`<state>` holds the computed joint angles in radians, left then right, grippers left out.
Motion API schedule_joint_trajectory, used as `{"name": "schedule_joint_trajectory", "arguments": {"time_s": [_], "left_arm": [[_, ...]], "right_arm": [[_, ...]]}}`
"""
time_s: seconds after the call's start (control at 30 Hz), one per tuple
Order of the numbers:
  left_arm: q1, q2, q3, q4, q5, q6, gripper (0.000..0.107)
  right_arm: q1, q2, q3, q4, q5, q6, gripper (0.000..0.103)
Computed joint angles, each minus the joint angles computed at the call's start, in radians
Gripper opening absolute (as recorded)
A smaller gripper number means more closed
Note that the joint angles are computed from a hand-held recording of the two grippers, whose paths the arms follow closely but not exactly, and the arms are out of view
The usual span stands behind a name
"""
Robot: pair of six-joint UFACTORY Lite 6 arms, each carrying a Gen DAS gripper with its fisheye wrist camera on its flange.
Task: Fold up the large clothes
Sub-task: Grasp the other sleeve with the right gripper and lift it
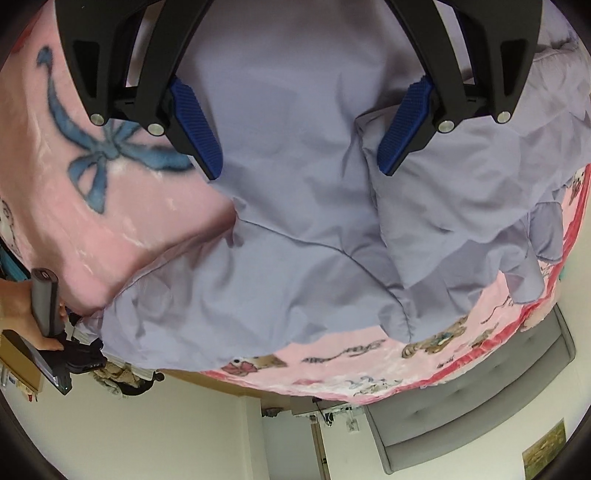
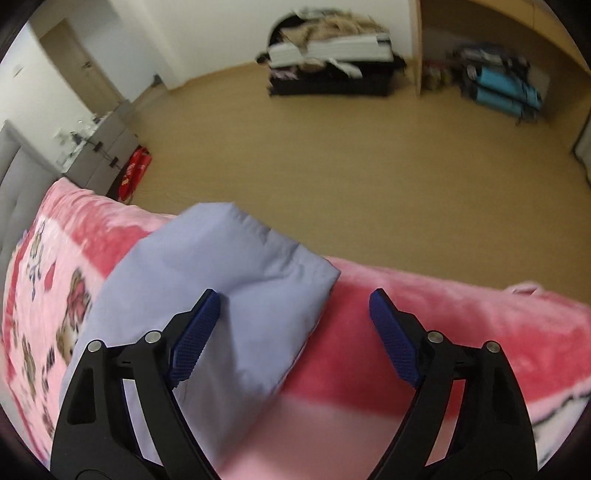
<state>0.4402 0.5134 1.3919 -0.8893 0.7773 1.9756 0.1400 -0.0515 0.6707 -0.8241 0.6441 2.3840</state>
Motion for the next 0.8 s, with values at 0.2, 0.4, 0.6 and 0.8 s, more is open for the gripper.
{"name": "schedule_joint_trajectory", "arguments": {"time_s": [0.2, 0.4, 0.6, 0.8], "left_arm": [[-0.012, -0.005, -0.033, -0.008, -0.044, 0.014, 0.086], [-0.012, -0.014, -0.040, 0.002, -0.050, 0.012, 0.086], [-0.027, -0.013, -0.018, 0.033, -0.034, -0.051, 0.086], [0.051, -0.024, 0.055, 0.010, 0.142, -0.068, 0.086]], "right_arm": [[0.006, -0.124, -0.160, -0.363, -0.110, 0.481, 0.024], [0.135, -0.246, -0.159, -0.444, 0.040, 0.540, 0.012], [0.353, -0.141, 0.201, -0.395, 0.193, 0.240, 0.010], [0.545, 0.228, 0.829, -0.461, 0.087, -0.070, 0.010]]}}
